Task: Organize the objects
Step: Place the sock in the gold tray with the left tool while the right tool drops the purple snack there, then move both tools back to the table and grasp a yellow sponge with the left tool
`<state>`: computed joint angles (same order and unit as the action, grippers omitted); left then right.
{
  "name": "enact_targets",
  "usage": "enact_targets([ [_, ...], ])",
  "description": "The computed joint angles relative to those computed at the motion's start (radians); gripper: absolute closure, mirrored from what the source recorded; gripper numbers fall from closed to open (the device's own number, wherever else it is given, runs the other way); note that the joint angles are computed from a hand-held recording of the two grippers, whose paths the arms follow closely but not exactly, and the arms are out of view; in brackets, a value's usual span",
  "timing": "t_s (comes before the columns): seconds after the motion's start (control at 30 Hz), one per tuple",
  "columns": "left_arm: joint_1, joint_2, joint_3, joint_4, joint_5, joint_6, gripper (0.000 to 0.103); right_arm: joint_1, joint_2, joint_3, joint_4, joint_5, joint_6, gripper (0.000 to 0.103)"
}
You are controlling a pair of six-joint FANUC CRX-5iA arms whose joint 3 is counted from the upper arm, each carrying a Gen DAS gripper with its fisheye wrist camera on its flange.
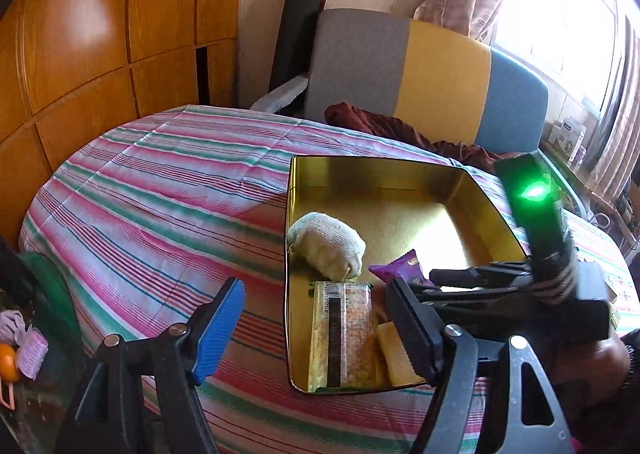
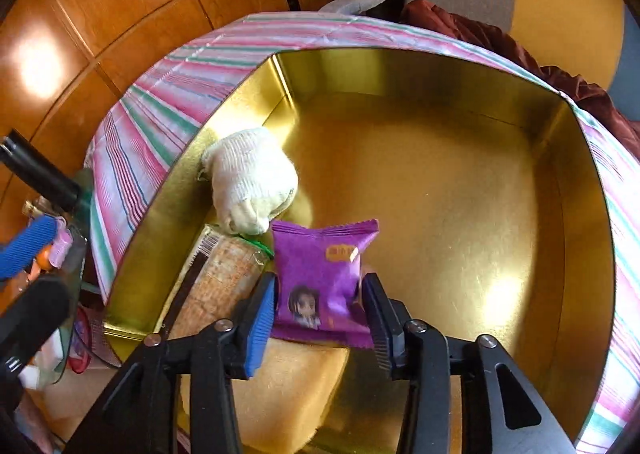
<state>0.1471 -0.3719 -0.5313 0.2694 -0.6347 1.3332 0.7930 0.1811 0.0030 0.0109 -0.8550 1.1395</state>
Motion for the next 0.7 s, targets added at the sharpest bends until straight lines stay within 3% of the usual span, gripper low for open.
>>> enact_targets([
  [0.27, 0.003, -0.005, -0.013, 0.022, -0.02, -0.016, 0.031, -0.028, -0.125, -0.103, 0.011, 0.07, -0.058, 0.024],
  [0.53, -0.042, 0.013, 0.0, 0.074, -0.03, -0.039, 0.032, -0.093, -0.329, -0.287, 0.155, 0.075, -0.252, 0.014],
  [0.7, -0.118, 0.044, 0.021, 0.124, -0.03, -0.11, 0.035, -0.161, -0.488, -0.414, 0.29, 0.041, -0.4, 0.011],
])
